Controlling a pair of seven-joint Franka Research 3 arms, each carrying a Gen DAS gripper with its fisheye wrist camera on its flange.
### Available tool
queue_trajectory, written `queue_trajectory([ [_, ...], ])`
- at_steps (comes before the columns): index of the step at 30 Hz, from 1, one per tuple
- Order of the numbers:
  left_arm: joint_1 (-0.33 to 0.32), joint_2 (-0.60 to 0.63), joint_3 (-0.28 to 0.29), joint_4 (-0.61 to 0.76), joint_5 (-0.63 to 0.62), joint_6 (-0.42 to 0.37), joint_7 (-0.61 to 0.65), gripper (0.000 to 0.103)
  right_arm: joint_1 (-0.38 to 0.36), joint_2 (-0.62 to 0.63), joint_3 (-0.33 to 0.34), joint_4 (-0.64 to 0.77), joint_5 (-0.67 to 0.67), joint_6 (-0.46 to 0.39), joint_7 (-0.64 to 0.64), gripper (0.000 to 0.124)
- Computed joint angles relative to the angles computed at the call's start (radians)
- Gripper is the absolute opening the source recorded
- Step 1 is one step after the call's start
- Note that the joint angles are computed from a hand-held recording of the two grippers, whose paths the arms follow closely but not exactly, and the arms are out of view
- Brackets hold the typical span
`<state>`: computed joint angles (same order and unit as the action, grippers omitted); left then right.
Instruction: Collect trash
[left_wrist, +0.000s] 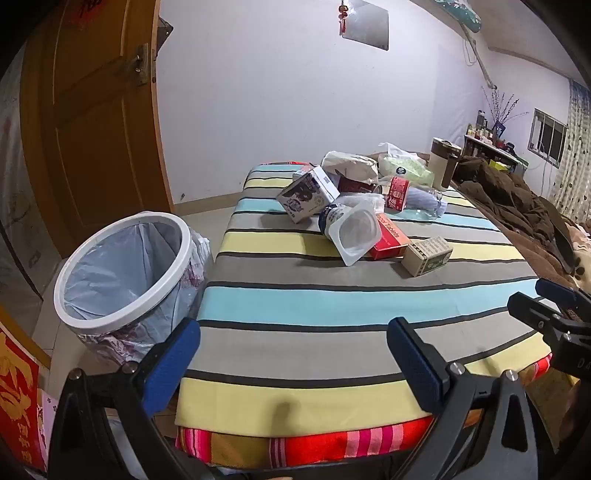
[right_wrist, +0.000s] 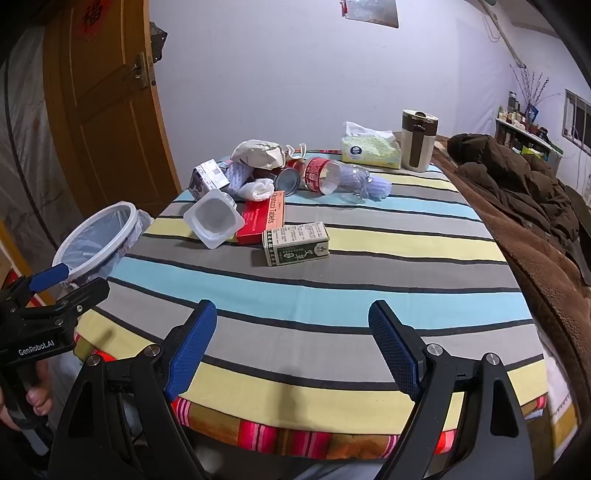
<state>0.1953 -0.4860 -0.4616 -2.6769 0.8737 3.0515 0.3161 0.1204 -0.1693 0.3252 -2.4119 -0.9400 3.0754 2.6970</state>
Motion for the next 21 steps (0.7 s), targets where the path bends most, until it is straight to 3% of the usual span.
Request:
queue_trajectory([
  [5,0.007,-0.002,-0.009,0.003,0.018,-0.005,-0.010,0.102,0.012,-0.002,-0.007,-0.004,0.040,-0.002,-0.036,0.086],
  [10,-0.022,-0.001,0.025,0.001,0.004,-0.007,0.010,0.102,0.010,-0.003,0.001,-0.003,0.063,-0.012,-0.055,0.086],
  [21,-0.010,-0.013,0.012,-0.006,-0.010,-0.004,0.009,0.102,0.006,-0.005,0.005,-0.004,0.066,-0.012,-0.061,0.086],
])
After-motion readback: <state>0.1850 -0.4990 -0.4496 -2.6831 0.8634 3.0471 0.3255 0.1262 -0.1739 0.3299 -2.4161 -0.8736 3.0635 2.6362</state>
